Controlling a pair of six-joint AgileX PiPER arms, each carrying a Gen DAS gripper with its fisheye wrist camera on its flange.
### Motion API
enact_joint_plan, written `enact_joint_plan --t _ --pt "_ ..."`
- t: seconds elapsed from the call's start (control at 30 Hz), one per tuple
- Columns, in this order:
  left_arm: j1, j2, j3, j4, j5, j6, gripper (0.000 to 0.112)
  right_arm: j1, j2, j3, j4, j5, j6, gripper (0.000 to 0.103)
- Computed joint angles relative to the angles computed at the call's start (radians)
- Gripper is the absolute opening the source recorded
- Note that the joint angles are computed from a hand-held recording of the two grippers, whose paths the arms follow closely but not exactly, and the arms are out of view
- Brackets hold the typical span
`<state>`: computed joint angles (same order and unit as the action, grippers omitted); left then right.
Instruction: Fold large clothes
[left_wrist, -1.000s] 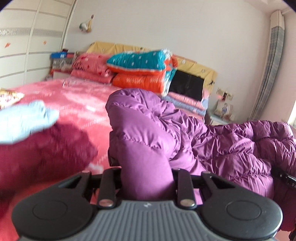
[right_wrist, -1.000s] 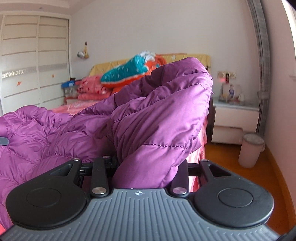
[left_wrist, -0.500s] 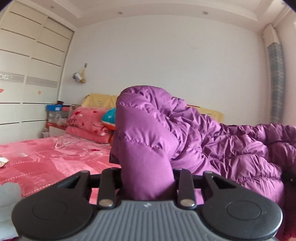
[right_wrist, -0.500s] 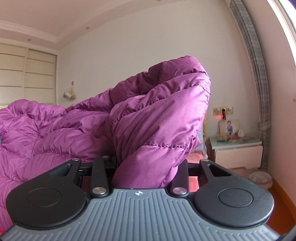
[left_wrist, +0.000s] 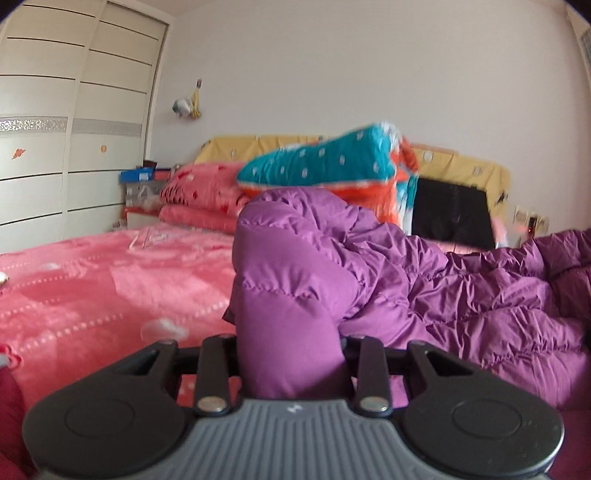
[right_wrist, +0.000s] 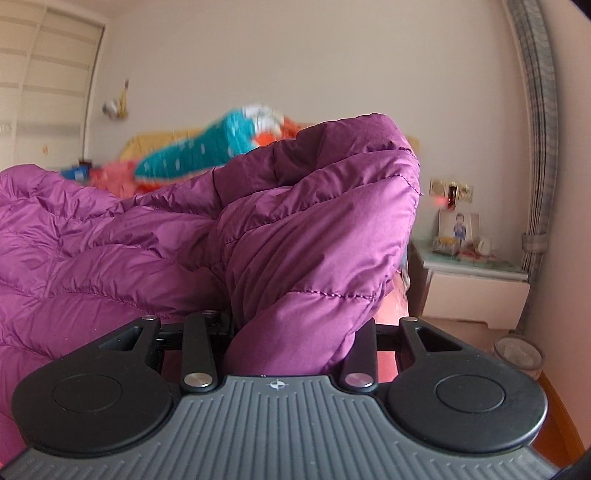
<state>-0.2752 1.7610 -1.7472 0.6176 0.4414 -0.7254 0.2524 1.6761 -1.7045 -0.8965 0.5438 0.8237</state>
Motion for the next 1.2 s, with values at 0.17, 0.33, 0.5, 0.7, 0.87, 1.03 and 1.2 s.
enact_joint_plan --t 0.17,0.33,0.5,0.7,0.87,1.03,1.2 --pt "-0.023 0.029 0.054 0.098 0.006 -0.086 0.036 -0.008 0.124 -0.069 -0.005 0.038 -0.025 0.047" --pt "0.004 0.009 0.124 0.097 -0.052 -0.103 0.046 0.005 0.250 -0.172 0.004 0.134 -0.045 0.073" --pt "0.015 -0.043 0.220 0.185 -0.080 -0.220 0.054 0.061 0.221 -0.081 -0.268 0.219 0.158 0.103" --pt "-0.007 -0.152 0.341 0.470 -0.042 -0.511 0.087 0.090 0.145 -0.049 -0.277 0.330 0.248 0.103" --pt "-0.047 -0.319 0.473 0.474 0.035 -0.516 0.090 0.054 -0.073 0.240 -0.277 0.318 0.426 0.103" --pt "-0.226 -0.556 0.636 0.491 0.233 -0.483 0.096 0.095 -0.273 0.460 -0.260 0.366 0.518 0.103" --pt "-0.649 -0.766 0.670 0.464 0.666 -0.512 0.099 0.364 -0.559 0.643 -0.237 0.636 0.589 0.103"
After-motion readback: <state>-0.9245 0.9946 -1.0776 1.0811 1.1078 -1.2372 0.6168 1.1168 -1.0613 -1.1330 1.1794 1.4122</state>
